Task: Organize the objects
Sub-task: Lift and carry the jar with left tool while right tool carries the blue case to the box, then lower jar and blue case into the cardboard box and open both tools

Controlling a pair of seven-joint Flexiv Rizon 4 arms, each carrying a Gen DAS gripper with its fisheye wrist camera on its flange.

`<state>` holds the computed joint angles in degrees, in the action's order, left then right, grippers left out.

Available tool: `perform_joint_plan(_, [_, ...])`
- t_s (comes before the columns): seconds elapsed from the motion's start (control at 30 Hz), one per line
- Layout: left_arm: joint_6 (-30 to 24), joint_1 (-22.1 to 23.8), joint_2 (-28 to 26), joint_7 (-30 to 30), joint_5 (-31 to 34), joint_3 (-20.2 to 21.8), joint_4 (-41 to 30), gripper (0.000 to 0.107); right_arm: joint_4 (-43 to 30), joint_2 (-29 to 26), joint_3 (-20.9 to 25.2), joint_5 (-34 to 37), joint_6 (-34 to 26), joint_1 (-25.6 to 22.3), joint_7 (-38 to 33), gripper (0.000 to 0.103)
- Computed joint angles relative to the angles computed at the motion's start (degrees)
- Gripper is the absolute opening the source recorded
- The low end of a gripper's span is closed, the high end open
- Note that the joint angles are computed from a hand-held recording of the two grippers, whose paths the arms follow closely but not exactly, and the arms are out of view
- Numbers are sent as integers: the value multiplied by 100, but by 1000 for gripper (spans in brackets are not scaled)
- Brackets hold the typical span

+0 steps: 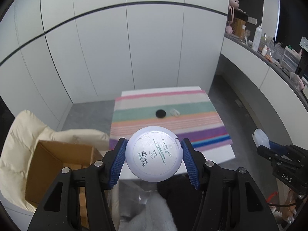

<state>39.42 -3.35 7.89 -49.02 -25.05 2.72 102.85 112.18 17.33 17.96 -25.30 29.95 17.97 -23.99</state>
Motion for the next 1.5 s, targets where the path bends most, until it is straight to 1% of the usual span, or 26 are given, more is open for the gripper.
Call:
perform_joint_plan(0.13, [-69,-8,4,115,-22,11,32,58,106,127,-8,353,135,60,23,37])
perform_joint_plan(0.33, [78,49,-25,31,-45,39,42,58,-21,-27,33,229,79,74,12,37])
perform_joint_plan(0.53, [64,208,-38,-125,-31,137,25,58,-163,-217,11,271,81,182,-86,37])
perform_joint_plan(0.7, [174,390,13,-219,-24,271,93,58,-301,-417,10,289,338,315,-157,37])
perform_joint_plan(0.9, [348,700,63,-300,31,471,188,58,-717,-953,19,195,577,623,-479,37])
perform_joint_plan(1.03, [274,959,38,-362,85,609,188,58,-1046,-1379,-10,338,857,901,-850,37])
perform_joint_plan(1.2, [247,1329,-25,-479,179,787,169,58,-1574,-1957,-33,443,997,1281,-1378,37])
perform_joint_plan(1.33, [332,1599,-61,-530,275,900,232,58,-2067,-2431,-57,605,1020,1575,-1861,37])
perform_joint_plan(1.5, [217,1926,-209,-673,402,998,164,59,-2753,-3035,-72,838,926,1940,-2537,37])
